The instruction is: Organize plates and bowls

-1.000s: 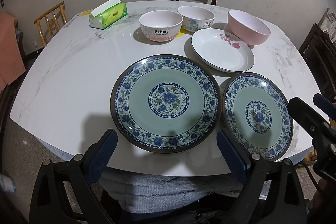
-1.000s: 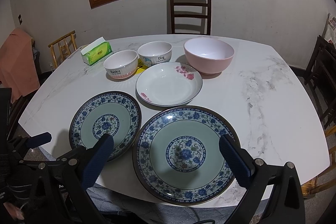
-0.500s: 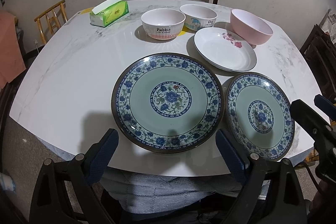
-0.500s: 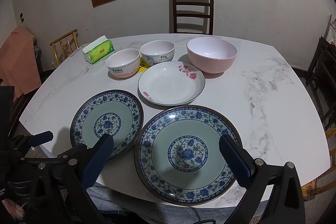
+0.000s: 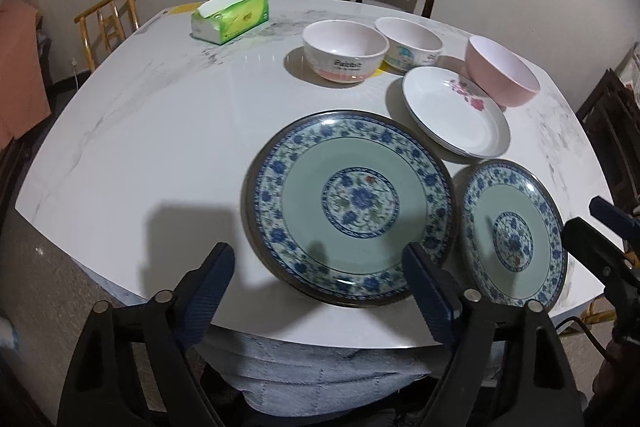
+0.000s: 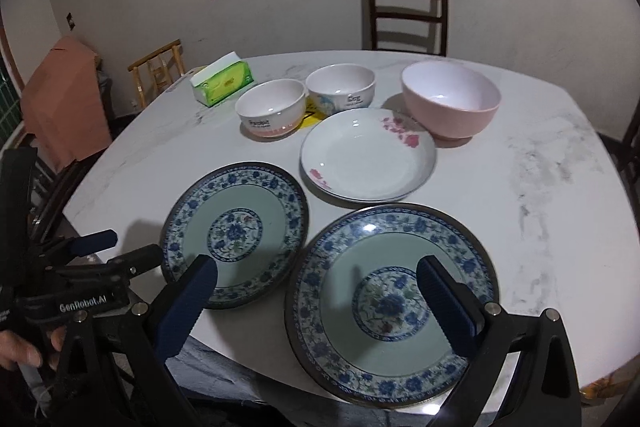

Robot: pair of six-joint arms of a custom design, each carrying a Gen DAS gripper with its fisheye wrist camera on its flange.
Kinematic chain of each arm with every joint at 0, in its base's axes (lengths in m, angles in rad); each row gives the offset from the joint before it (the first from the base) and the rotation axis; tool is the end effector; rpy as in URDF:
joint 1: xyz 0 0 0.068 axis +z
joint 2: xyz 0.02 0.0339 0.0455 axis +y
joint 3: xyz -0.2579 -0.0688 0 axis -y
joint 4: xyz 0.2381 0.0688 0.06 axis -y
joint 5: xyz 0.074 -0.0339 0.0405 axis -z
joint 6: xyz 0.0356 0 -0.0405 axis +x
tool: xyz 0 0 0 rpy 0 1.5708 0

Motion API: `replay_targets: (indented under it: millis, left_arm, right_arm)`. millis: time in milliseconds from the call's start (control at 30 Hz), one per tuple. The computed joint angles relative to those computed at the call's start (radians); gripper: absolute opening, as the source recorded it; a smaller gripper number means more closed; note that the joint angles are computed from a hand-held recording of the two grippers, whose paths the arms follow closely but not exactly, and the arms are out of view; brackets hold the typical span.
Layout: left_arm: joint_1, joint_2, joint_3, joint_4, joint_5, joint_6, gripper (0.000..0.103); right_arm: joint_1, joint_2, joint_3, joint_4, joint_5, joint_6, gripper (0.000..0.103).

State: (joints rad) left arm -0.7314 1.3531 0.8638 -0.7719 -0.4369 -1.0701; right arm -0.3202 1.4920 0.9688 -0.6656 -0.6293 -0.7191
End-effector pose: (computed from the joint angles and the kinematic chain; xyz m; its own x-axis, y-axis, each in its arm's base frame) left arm 0.1850 -0.1458 0.2052 -0.7870 -0.3617 -0.4998 -0.3774 0.9231 -0.0738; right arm 0.2669 -0.0664 0.2082 -0.6931 -0.3312 -0.6402 -0.5454 0.8217 0.1654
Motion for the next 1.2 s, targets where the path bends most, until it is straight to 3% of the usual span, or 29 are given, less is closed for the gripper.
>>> replay_targets:
  millis: [233, 333, 467, 567, 900, 1200]
  left_arm:
    - [0.161, -0.103, -0.09, 0.063, 0.122, 0.067, 0.076]
    - [0.232, -0.124, -0.117, 0.093, 0.181, 0.108, 0.075]
    - [0.319, -0.138, -0.144, 0.13, 0.257, 0.154, 0.065]
    - [0.375, -0.139, -0.163, 0.159, 0.307, 0.18, 0.058]
    - [0.484, -0.112, -0.211, 0.258, 0.434, 0.236, 0.045]
    - [0.552, -0.078, -0.241, 0.309, 0.493, 0.271, 0.043]
  right_arm:
    - [0.061, 0.188, 0.185, -0.137, -0.019, 0.01, 0.09]
    - [0.088, 0.254, 0.25, -0.186, -0.013, 0.024, 0.078]
    - [0.124, 0.351, 0.344, -0.248, -0.01, 0.035, 0.065]
    - [0.153, 0.41, 0.399, -0.272, 0.006, 0.043, 0.047]
    - [0.237, 0.578, 0.539, -0.306, 0.066, 0.089, 0.04]
    - [0.268, 0.659, 0.598, -0.312, 0.096, 0.104, 0.032]
